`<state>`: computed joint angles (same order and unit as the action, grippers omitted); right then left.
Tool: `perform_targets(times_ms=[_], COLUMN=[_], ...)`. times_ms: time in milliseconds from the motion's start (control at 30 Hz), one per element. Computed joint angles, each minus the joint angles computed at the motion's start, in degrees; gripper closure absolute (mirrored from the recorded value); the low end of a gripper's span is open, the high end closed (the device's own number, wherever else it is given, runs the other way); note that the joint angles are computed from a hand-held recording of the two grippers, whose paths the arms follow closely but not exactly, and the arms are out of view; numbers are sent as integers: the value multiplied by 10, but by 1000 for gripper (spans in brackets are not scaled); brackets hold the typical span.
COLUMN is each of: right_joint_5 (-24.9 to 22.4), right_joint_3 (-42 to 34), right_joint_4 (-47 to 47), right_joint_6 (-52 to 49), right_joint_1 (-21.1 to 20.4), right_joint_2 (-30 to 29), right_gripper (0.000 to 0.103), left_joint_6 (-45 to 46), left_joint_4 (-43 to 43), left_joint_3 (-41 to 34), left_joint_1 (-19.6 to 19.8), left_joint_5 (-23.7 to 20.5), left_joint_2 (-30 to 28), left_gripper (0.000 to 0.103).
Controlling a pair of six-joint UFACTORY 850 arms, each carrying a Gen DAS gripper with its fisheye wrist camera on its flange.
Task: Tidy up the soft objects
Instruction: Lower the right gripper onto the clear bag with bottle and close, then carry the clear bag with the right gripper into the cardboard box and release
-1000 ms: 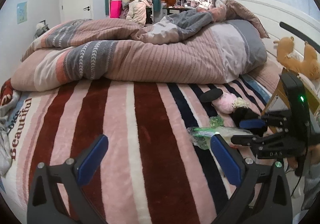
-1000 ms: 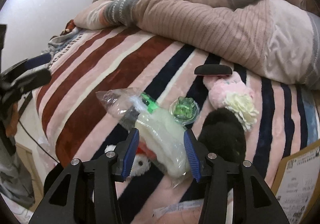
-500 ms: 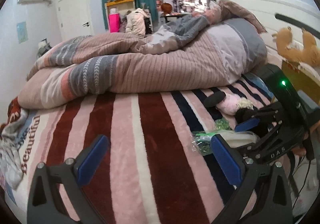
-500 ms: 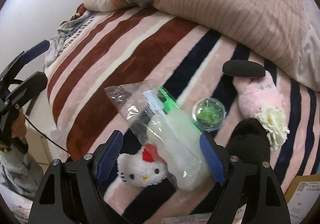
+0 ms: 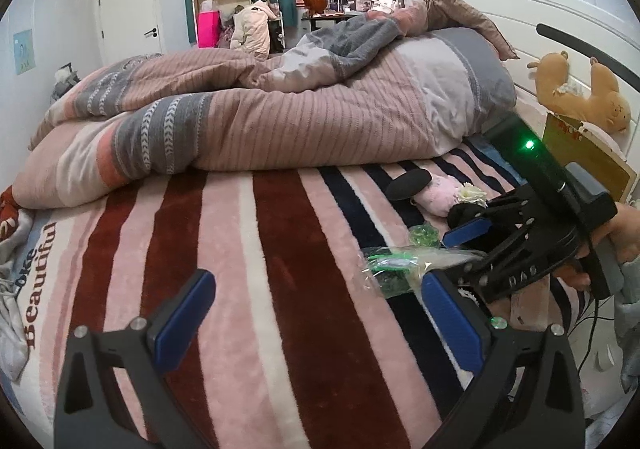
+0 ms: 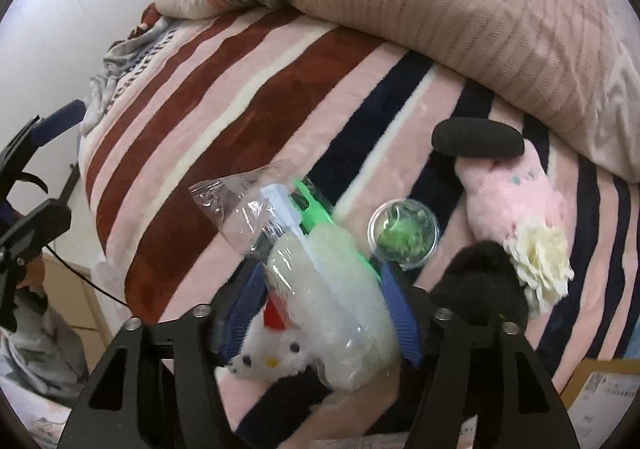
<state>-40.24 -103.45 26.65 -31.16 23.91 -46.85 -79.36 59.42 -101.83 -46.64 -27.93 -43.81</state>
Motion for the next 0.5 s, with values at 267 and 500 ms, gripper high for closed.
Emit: perform_targets(times_ms=[267, 500], right_joint_5=[-38, -5], right_joint_3=[-39, 5], right_joint_4=[-22, -8], right_joint_6=[3, 19], right_joint_1=[8, -2], right_joint_2=[-33, -1], right_gripper=[28, 69], left_joint_6=[20, 9], left_joint_4=[-30, -28], left_joint_3=[-7, 2], left_joint_1=[5, 7], left_joint_5=[8, 18], left_joint_2=[-4, 1], left_gripper=[1, 1])
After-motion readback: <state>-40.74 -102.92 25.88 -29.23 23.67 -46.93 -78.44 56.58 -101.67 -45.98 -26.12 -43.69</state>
